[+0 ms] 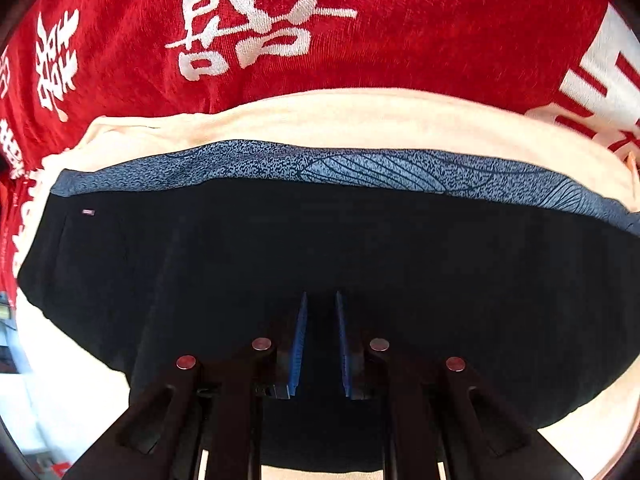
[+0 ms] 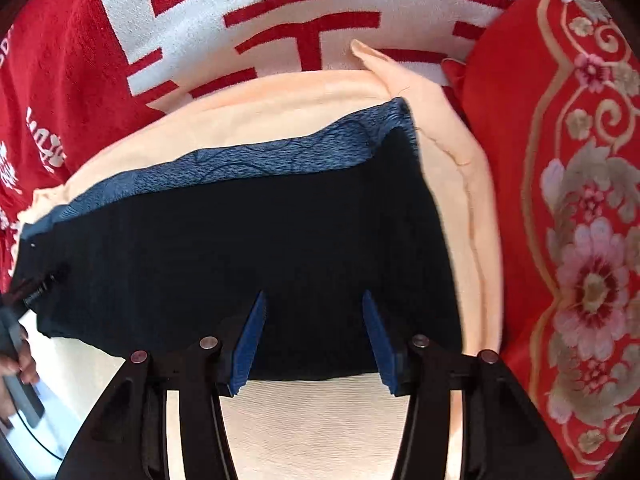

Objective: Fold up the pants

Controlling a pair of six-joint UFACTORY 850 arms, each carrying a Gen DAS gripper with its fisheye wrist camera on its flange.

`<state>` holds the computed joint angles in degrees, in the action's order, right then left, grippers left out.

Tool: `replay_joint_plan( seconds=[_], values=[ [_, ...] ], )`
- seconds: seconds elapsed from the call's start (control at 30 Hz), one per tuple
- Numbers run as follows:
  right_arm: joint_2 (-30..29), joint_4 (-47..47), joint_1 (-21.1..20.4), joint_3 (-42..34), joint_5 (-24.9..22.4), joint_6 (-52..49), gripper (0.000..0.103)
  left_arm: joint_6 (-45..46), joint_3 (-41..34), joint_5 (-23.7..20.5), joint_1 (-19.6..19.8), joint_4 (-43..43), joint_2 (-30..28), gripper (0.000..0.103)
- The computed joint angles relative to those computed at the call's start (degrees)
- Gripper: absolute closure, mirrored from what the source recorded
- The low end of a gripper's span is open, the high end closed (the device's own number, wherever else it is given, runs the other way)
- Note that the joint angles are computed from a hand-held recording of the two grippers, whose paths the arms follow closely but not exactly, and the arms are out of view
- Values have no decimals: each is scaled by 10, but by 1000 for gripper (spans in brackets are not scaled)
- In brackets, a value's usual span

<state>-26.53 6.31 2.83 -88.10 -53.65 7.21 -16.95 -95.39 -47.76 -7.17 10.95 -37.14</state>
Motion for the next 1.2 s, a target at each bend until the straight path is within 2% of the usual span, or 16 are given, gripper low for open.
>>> replay_joint_plan(
  seconds=[0.17,0.3,0.43,0.47,0.53,0.6,0.8,0.93,1.1,1.2],
  values=[
    [-17,34,-23,-23,-13,15,48,48,-13,-13,30,-90,1,86],
    [-11,50,-12,-33,-33,41,47,71,0,-15,43,-120,19,86],
    [4,92,6,-20,-34,42,45,117,30,6,57,-168,45,84],
    [13,98,16,-12,-32,41,43,132,38,11,62,-181,51,58],
    [22,112,33,-3,-31,40,42,171,61,39,76,-223,68,17],
    [40,134,45,17,-32,34,41,213,84,56,85,-263,90,16],
    [64,195,118,52,-7,70,37,276,101,18,117,-258,115,16],
    [29,305,169,42,28,63,37,306,99,6,162,-245,117,16],
    [-26,489,217,22,70,-2,37,300,73,37,217,-194,95,16],
    [-66,558,239,-6,96,-24,39,308,42,42,241,-172,63,16]
  ],
)
